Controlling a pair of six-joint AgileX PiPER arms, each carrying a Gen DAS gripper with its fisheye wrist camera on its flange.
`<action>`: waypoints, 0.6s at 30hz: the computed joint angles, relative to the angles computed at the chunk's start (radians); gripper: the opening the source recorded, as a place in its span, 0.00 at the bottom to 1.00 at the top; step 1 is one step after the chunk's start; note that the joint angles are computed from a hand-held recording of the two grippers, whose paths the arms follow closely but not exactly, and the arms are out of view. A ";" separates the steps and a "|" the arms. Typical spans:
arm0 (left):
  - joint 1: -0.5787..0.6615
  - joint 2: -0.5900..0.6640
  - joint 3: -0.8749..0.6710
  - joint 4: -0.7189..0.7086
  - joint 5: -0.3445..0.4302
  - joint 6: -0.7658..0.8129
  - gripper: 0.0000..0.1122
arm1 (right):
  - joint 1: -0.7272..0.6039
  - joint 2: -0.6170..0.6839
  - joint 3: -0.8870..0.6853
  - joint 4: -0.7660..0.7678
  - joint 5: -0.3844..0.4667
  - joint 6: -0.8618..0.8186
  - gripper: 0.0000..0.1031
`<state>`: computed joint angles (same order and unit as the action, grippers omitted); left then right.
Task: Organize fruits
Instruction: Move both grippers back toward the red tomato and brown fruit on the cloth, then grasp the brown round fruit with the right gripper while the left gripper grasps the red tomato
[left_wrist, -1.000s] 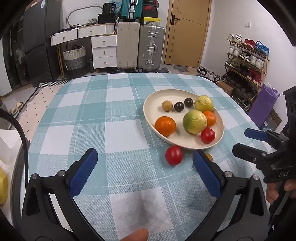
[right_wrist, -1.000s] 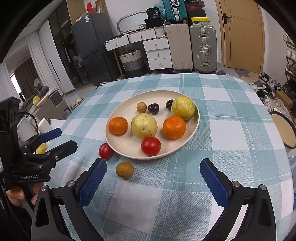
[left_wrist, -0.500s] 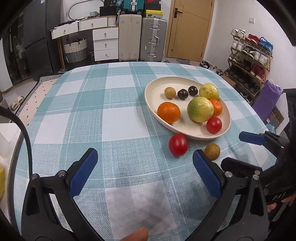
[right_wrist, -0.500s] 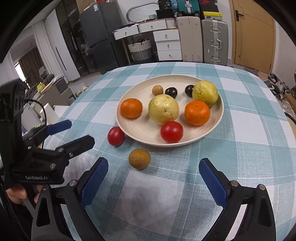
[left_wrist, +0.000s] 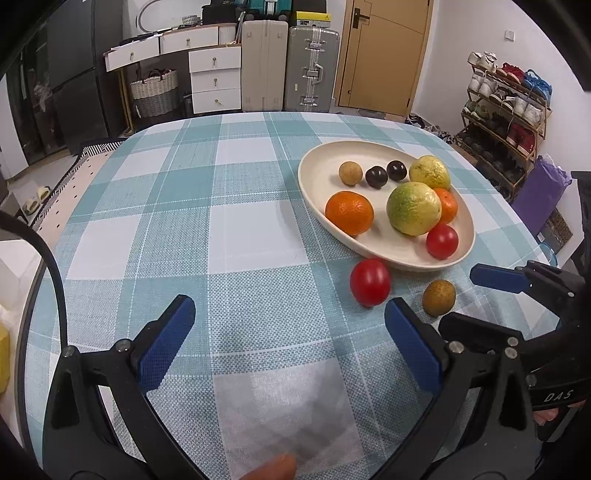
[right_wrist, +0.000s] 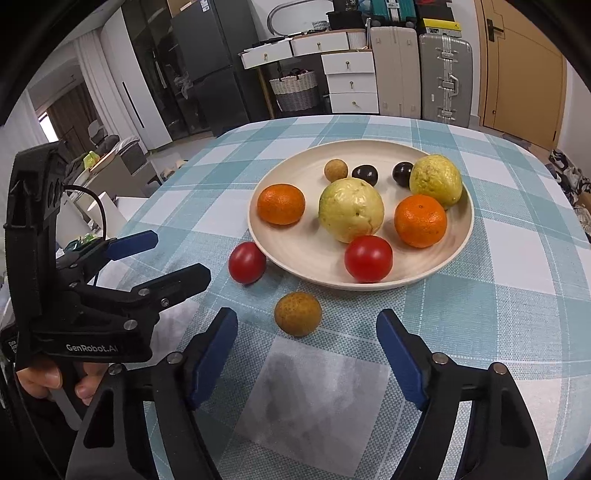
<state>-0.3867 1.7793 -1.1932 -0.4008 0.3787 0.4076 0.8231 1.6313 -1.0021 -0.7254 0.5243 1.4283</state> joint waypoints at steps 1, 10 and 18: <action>0.002 0.000 0.000 -0.011 0.002 0.010 0.91 | -0.001 0.002 -0.002 0.004 -0.002 -0.005 0.75; 0.012 0.005 -0.005 -0.029 0.012 0.022 0.91 | 0.001 0.045 -0.037 0.040 -0.031 -0.074 0.51; 0.010 0.011 -0.009 -0.025 0.015 0.020 0.91 | -0.003 0.068 -0.052 0.032 -0.009 -0.069 0.38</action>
